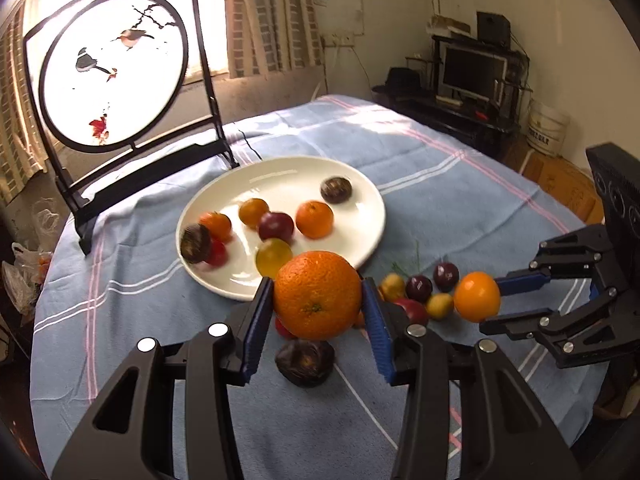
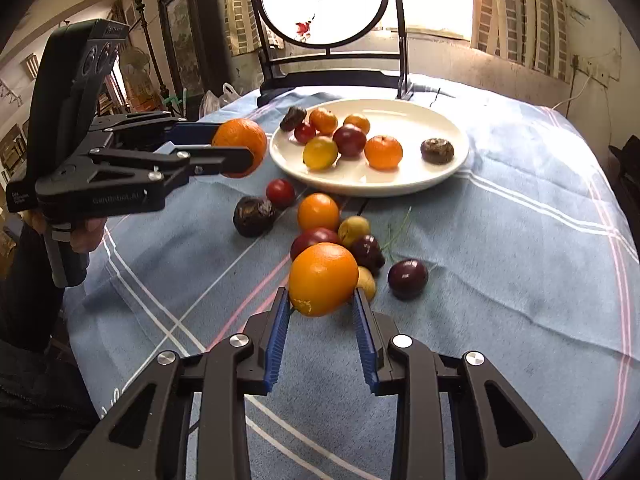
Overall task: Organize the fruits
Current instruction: 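Grasp an orange with the left tool while the right tool grasps another orange, then lower both oranges onto the plate and open both tools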
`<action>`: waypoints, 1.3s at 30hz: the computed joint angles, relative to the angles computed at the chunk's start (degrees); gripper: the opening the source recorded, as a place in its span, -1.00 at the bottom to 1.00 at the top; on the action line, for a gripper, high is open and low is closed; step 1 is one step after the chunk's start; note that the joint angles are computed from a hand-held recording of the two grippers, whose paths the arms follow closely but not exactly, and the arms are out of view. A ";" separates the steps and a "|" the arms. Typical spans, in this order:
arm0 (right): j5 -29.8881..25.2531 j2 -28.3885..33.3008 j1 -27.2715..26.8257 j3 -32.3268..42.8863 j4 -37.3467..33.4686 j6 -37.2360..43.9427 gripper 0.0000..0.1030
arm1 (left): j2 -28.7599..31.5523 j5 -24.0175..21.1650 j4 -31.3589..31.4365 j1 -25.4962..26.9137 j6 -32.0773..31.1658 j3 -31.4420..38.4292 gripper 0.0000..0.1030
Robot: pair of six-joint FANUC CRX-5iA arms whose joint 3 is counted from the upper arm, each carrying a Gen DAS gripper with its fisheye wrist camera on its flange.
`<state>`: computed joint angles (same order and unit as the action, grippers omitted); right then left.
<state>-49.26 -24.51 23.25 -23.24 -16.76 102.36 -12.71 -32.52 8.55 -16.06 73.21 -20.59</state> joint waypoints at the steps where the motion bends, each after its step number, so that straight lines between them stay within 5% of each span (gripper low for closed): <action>1: 0.87 -0.05 0.17 0.38 0.71 -0.17 -0.38 | -0.33 0.33 -1.09 0.51 2.27 0.79 -0.16; 4: 3.52 0.66 0.40 2.45 2.42 -0.46 -0.38 | 0.14 -0.16 -8.14 0.90 11.81 5.30 -0.16; 9: 7.22 4.36 -1.05 8.17 0.89 1.08 -0.38 | 2.88 0.04 -11.21 1.75 19.96 11.07 -0.16; 13: 9.06 8.57 -2.68 12.87 -1.74 2.01 -0.38 | 8.30 -3.50 -22.62 -1.43 31.47 19.24 -0.15; 23: 11.90 19.32 -1.75 20.25 -1.12 0.65 -0.37 | 17.04 -4.34 -21.26 -0.60 31.38 23.27 -0.15; 27: 12.99 22.45 -0.97 21.47 0.31 -0.79 -0.38 | 19.21 -7.03 -26.25 -1.92 34.19 25.46 -0.15; 39: 13.37 24.13 -1.77 21.67 -0.12 -1.01 -0.41 | 21.57 -10.00 -28.08 -2.31 35.21 27.20 -0.13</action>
<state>-35.90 -0.38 21.48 -1.57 -16.88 101.34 8.86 -42.52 -19.52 -18.37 108.42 6.61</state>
